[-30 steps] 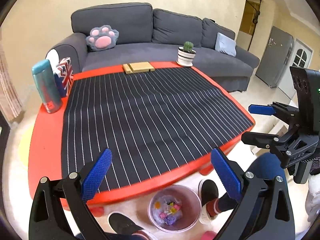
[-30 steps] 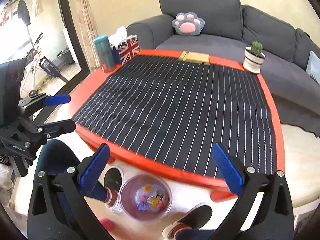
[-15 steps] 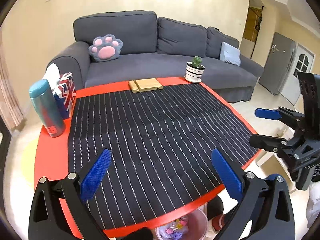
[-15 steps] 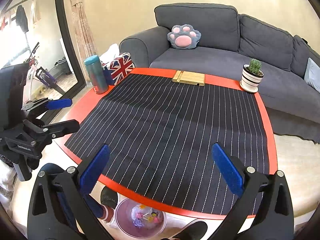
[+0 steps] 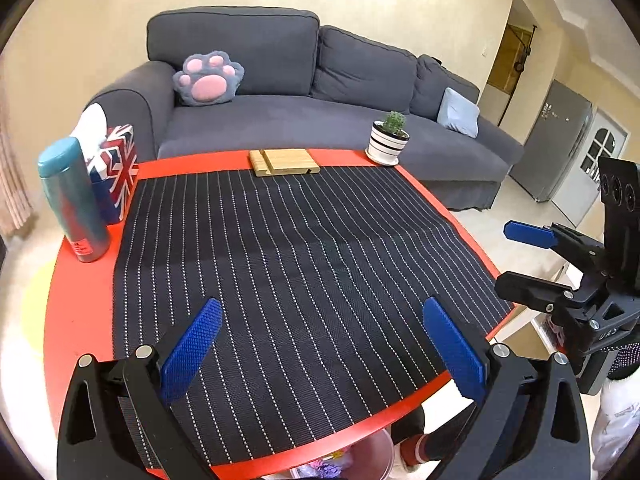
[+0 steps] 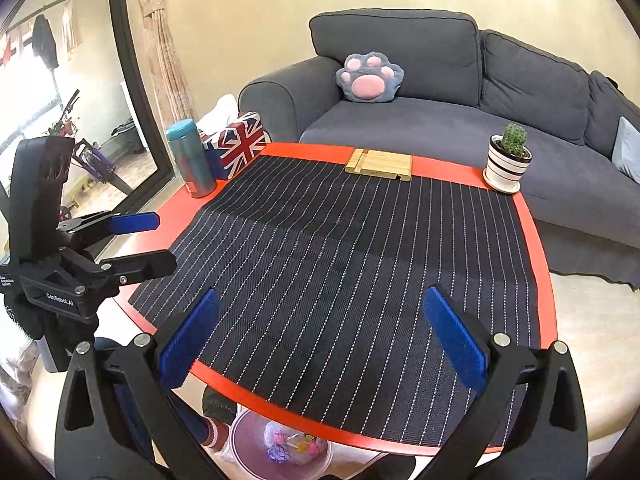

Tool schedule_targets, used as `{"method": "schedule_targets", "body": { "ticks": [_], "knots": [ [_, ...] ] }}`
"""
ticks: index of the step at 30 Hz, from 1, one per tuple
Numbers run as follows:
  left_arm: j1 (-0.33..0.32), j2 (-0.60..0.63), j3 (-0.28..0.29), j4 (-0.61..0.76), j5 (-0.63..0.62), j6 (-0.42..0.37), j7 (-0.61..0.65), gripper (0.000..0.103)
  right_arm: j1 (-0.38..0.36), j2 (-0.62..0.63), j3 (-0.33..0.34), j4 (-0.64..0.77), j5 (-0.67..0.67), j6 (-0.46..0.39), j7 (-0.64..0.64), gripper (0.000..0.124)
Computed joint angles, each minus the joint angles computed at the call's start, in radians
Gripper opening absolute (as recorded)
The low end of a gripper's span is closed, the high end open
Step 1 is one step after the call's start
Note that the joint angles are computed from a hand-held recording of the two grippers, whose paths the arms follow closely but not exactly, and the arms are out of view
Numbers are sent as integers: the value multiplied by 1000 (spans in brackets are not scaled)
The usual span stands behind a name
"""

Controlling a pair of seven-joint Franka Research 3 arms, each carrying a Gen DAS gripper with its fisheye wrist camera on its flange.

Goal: Collect trash

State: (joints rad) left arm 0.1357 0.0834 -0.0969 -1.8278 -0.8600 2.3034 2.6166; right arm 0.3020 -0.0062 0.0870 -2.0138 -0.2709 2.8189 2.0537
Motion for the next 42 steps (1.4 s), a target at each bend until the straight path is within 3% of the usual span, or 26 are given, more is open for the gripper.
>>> {"method": "schedule_targets", "body": {
  "ticks": [5, 42],
  "knots": [
    [-5, -7, -1, -7, 13, 23, -15, 97, 2, 1, 1, -1, 12, 3, -15, 100],
    [-3, 1, -3, 5, 26, -11, 2, 97, 8, 8, -2, 18, 8, -19, -14, 100]
  ]
}}
